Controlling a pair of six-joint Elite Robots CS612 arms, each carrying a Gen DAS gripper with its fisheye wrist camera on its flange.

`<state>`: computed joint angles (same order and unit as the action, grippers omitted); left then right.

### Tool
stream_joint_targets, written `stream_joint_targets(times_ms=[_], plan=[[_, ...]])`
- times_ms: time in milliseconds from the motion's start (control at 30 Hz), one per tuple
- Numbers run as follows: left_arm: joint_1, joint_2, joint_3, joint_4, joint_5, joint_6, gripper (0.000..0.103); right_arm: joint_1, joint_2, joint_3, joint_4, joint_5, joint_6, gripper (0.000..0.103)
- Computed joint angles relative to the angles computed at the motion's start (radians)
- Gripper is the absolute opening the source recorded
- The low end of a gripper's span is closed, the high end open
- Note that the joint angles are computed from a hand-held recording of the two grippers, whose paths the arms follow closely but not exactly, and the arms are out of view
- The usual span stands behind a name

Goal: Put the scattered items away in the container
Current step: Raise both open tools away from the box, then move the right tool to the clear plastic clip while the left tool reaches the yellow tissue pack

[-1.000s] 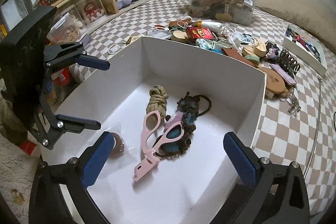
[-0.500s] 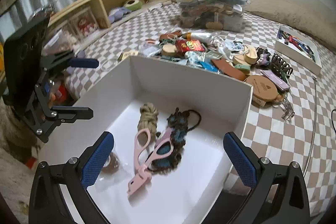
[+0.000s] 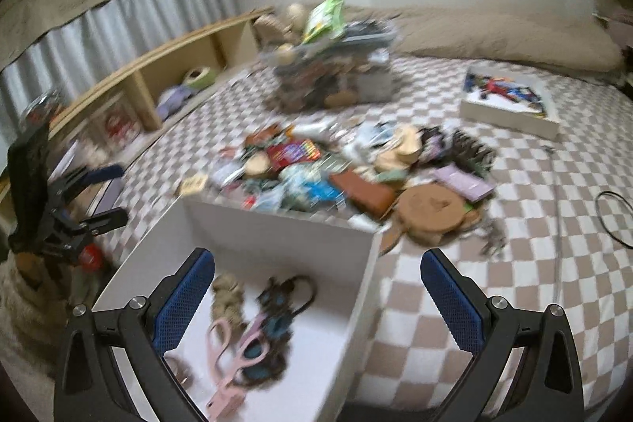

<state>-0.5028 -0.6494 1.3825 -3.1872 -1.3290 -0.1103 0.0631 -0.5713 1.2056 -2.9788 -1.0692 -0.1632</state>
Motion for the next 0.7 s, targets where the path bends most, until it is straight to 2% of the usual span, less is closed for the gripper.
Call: stream_joint_targets(times_ms=[233,433,700], plan=[[0.021,0.030,-0.031,-0.051,0.071,-0.061,0.103,-0.020,0.053,-0.079,-0.042,-0.042,0.142,0.103],[0.040,0.063,-0.066,-0.057,0.143,-0.136,0.103,-0.028,0.110,-0.163,-0.003,-0.092,0.229,0.103],[0.071,0.109,-0.132,0.040,0.206,-0.274,0.103,-0.030,0.173,-0.263,0.083,-0.159,0.258,0.103]])
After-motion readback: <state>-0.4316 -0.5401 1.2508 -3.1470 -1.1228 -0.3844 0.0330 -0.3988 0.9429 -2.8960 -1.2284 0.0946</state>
